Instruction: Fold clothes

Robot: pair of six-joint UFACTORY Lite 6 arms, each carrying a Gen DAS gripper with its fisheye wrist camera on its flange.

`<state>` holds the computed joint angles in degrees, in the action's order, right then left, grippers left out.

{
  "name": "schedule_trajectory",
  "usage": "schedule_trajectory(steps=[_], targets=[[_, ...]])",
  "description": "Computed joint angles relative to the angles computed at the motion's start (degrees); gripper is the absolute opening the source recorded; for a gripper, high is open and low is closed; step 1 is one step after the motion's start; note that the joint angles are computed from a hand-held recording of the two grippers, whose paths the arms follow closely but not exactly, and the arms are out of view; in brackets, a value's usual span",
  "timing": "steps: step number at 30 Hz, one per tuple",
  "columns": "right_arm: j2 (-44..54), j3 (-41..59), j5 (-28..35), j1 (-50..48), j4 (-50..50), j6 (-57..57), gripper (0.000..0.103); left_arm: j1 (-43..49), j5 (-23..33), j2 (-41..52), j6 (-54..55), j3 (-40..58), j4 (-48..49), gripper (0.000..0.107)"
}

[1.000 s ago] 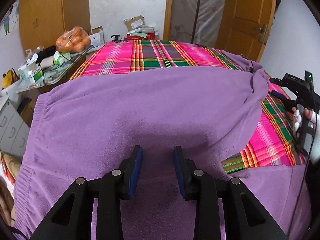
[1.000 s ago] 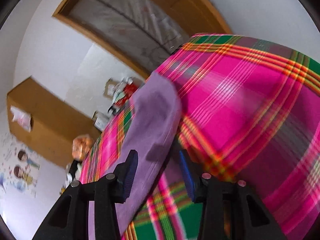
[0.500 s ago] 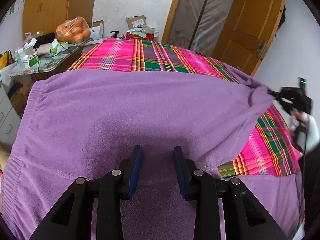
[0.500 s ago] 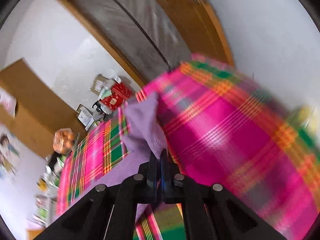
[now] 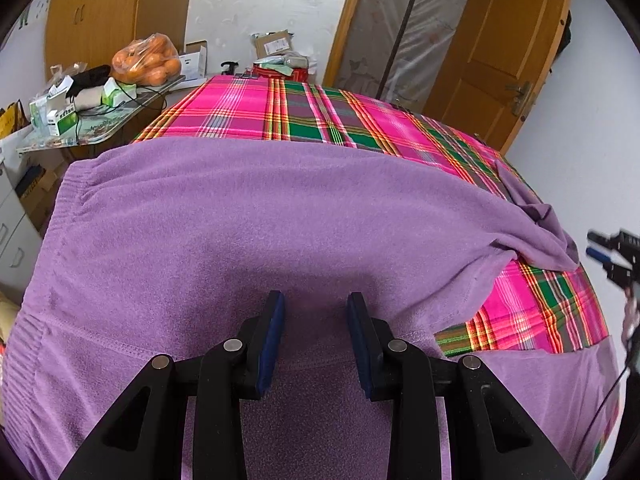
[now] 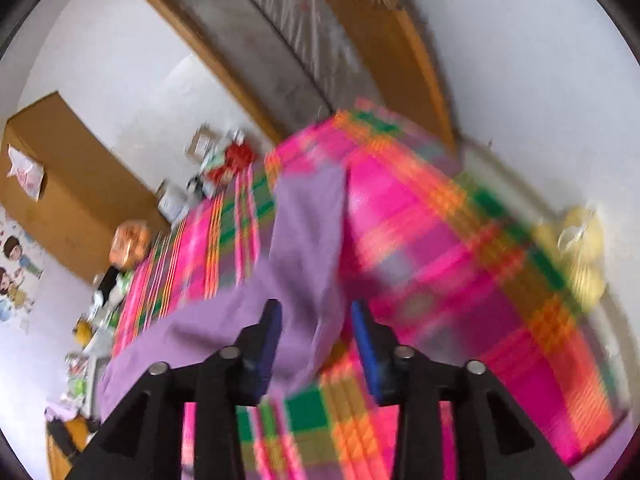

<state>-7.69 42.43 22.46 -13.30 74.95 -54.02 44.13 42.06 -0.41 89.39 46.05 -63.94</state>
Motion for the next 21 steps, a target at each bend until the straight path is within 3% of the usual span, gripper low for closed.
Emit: schedule_trajectory(steps=[4, 10, 12, 14, 17, 21], targets=[[18.98, 19.38, 1.85, -0.81, -3.95, -0.44, 0.047, 0.07, 0.33, 0.49, -0.22, 0.43, -0.1, 0.033], [41.85, 46.23, -0.48, 4.83, -23.66, 17.38, 0.047, 0.6, 1.28, 1.25, -0.26, 0.93, -0.4, 0.033], [46.1, 51.02, -0.17, 5.54, -27.0, 21.59, 0.047, 0.83, 1.7, 1.6, -0.3, 1.17, -0.53, 0.033], [50.59, 56.67, 1.68, 7.13, -34.76, 29.4, 0.047, 0.78, 1.67, 1.63, -0.3, 1.18, -0.6, 0.033], [52.68, 59.5, -0.44, 9.8, -47.88, 40.45, 0.043, 0.7, 1.63, 1.55, -0.34, 1.1, -0.63, 0.033], [52.75, 60.12, -2.45, 10.14, -53.1, 46.21, 0.04, 0.89, 1.94, 1.7, -0.45, 1.29, -0.56, 0.033]])
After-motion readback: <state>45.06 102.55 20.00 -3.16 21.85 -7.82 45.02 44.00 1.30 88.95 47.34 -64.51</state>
